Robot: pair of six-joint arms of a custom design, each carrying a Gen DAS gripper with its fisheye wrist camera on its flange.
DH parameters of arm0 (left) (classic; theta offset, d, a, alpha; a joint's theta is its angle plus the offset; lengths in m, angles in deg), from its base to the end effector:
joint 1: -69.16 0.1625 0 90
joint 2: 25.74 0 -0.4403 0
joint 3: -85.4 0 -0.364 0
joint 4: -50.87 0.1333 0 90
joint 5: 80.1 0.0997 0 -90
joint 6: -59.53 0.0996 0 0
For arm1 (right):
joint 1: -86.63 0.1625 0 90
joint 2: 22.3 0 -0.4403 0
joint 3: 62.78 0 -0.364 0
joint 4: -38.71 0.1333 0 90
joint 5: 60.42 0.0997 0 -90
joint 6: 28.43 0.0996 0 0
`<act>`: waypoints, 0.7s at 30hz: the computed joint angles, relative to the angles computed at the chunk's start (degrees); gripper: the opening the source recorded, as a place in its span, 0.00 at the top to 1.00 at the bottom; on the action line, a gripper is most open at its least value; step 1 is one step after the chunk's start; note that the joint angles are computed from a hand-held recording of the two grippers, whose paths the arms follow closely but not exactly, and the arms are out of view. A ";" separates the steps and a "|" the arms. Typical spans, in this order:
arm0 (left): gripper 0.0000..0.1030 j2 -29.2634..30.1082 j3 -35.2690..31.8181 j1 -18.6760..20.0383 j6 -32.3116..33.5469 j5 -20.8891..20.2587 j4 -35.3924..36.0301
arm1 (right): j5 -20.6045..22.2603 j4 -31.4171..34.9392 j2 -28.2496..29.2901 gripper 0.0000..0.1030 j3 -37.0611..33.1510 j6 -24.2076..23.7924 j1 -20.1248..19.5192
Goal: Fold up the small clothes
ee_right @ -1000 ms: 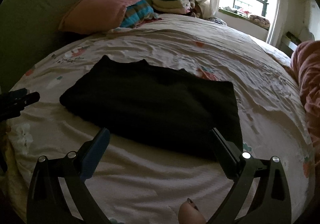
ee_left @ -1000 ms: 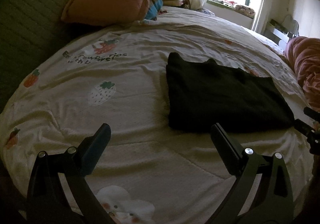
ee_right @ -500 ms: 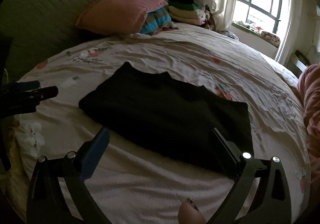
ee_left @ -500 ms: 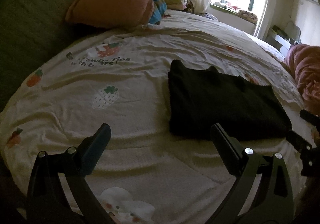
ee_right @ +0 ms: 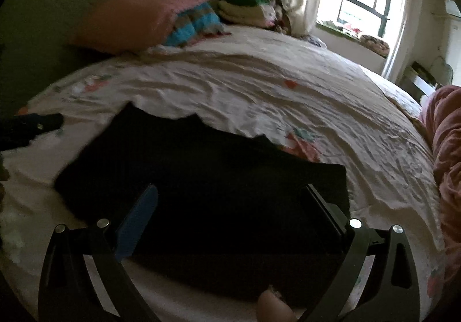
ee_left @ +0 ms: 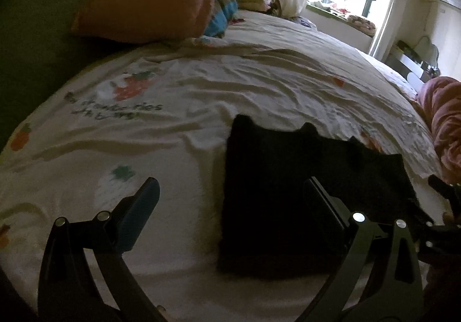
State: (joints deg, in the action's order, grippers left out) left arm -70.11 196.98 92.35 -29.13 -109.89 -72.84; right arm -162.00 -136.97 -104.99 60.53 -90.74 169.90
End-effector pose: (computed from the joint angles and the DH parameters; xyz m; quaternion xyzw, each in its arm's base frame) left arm -0.3837 -0.4034 0.0385 -0.0151 0.8408 -0.4164 0.3457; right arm 0.0572 -0.4818 0.3639 0.3943 -0.8310 0.2613 0.2928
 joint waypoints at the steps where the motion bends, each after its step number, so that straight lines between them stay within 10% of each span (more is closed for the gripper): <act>1: 0.09 0.64 -0.49 0.79 2.13 -0.12 -2.15 | -0.78 -0.24 1.25 0.05 -0.99 0.39 -0.02; 9: 0.09 7.30 -5.09 7.93 18.52 -4.80 -18.15 | -3.59 2.72 7.22 0.05 -6.25 4.50 -0.80; 16: 0.09 7.29 -5.58 12.58 14.64 -6.87 -12.40 | -7.93 1.32 11.58 0.05 -9.73 7.56 -2.38; 21: 0.09 6.87 -0.95 13.35 16.67 -7.45 -22.07 | -8.79 4.71 12.92 0.04 -14.05 12.39 -5.65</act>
